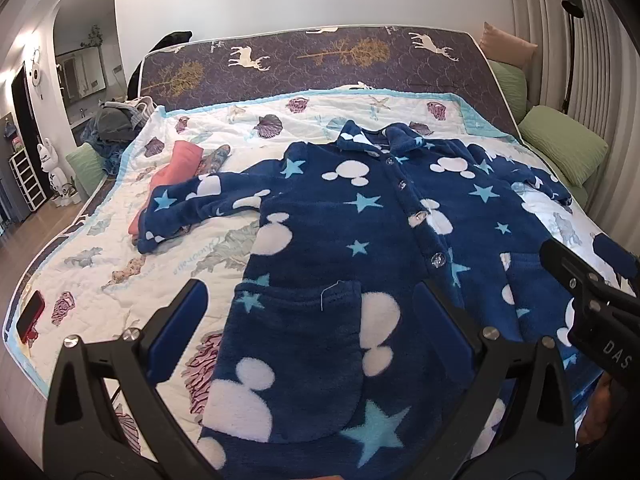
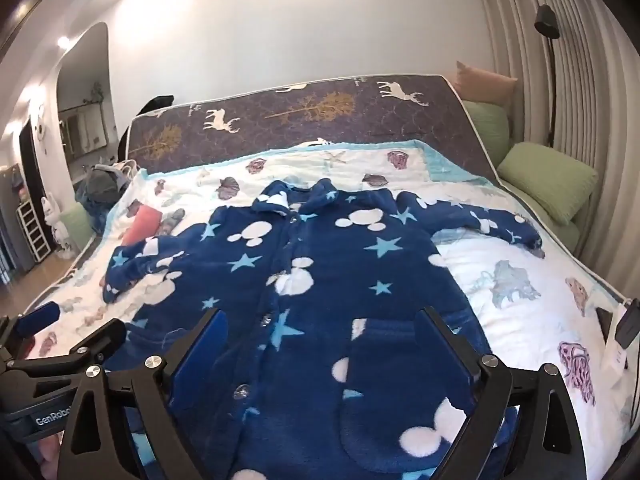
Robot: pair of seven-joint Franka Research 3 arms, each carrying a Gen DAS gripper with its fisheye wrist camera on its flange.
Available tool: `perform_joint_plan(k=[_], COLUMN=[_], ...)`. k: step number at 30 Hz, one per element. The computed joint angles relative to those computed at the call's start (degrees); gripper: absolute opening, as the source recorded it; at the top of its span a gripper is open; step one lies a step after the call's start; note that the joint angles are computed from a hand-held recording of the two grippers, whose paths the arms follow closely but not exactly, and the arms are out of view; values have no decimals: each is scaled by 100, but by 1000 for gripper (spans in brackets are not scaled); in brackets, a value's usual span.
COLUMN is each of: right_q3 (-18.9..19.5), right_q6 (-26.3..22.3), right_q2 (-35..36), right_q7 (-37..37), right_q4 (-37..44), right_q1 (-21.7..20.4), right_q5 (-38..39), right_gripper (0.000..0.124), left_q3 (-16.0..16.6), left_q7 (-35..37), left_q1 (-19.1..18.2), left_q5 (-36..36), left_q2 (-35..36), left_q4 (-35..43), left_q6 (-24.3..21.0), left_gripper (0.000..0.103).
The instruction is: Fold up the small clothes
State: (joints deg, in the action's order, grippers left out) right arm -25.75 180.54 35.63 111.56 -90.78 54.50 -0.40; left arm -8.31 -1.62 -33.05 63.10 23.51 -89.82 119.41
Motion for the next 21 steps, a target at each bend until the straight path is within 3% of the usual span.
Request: perform_joint_plan(k=[14,21], right_q3=[-9,197], right_q6=[-218,-424], right_q2=[39,9], right_q7=[96,190], right_q4=[81,144], right_q1=[40,-142], right_q5=[-295,-526], right_gripper=[96,97], left_q3=[7,4], left_q7=[13,72], left_q1=[62,90], left_q5=[2,-14], left_q2=[-24,-23], left_q4=[-132,-138], left_q6=[253,339], left_gripper=[102,102])
